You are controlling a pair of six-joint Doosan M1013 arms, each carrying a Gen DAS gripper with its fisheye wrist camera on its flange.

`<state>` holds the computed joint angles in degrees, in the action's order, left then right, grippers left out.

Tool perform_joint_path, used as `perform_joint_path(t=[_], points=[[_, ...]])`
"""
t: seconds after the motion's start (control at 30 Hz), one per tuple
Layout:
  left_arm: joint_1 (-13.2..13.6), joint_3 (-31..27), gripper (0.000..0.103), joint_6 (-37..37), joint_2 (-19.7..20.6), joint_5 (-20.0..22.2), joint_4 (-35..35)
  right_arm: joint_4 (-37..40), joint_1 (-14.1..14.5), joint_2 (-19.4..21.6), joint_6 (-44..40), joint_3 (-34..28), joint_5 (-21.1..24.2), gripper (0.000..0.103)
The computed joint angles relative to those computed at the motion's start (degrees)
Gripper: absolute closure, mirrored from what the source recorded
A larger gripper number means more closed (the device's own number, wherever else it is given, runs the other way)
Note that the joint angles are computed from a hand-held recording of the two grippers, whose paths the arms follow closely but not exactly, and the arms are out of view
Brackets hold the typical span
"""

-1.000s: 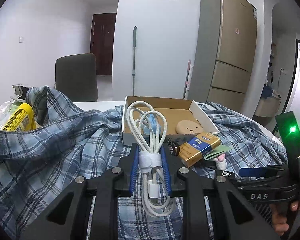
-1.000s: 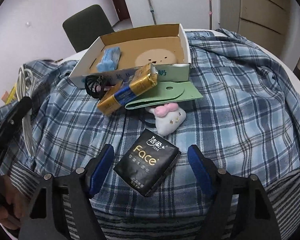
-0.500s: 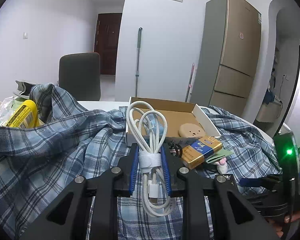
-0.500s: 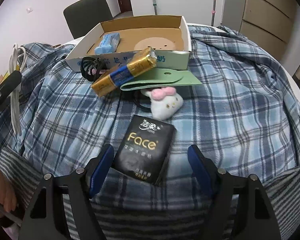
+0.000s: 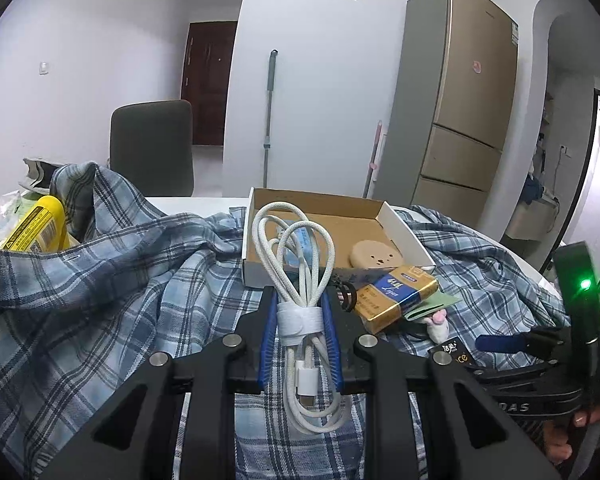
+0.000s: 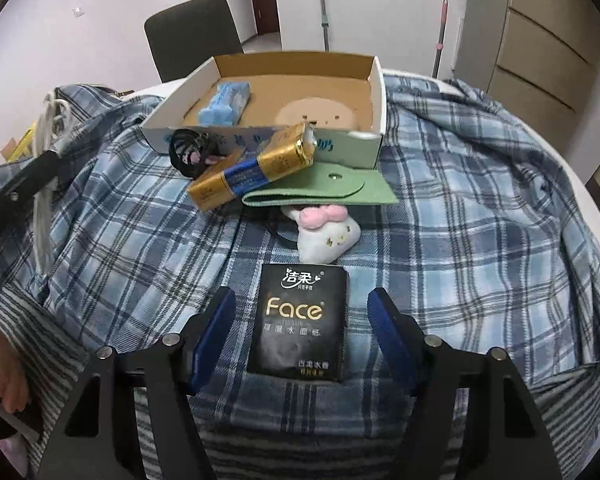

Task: Organize soft objects
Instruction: 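Grasp the black Face tissue pack with the right gripper and lift it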

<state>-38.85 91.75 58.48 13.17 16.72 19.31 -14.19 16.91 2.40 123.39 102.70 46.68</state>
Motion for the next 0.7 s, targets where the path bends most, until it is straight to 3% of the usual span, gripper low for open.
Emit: perform_joint_path(t=[0.17,0.47,0.7], points=[[0.15,-0.01,0.080,1.64,0.03,-0.16,-1.51,3.37,-1.03,0.40,-1.33,0.56,-0.44,0.054],[0.29,0.10,0.080,4.61,0.00,-0.76,-4.19,2.79,-1.06,-0.53,-1.17,1.92,-3.45,0.058],[0.08,0.53,0.080,3.73,-0.37,-1.65,-2.39,-0.62,-0.37,-1.28,1.91,2.52,-4.80,0.058]])
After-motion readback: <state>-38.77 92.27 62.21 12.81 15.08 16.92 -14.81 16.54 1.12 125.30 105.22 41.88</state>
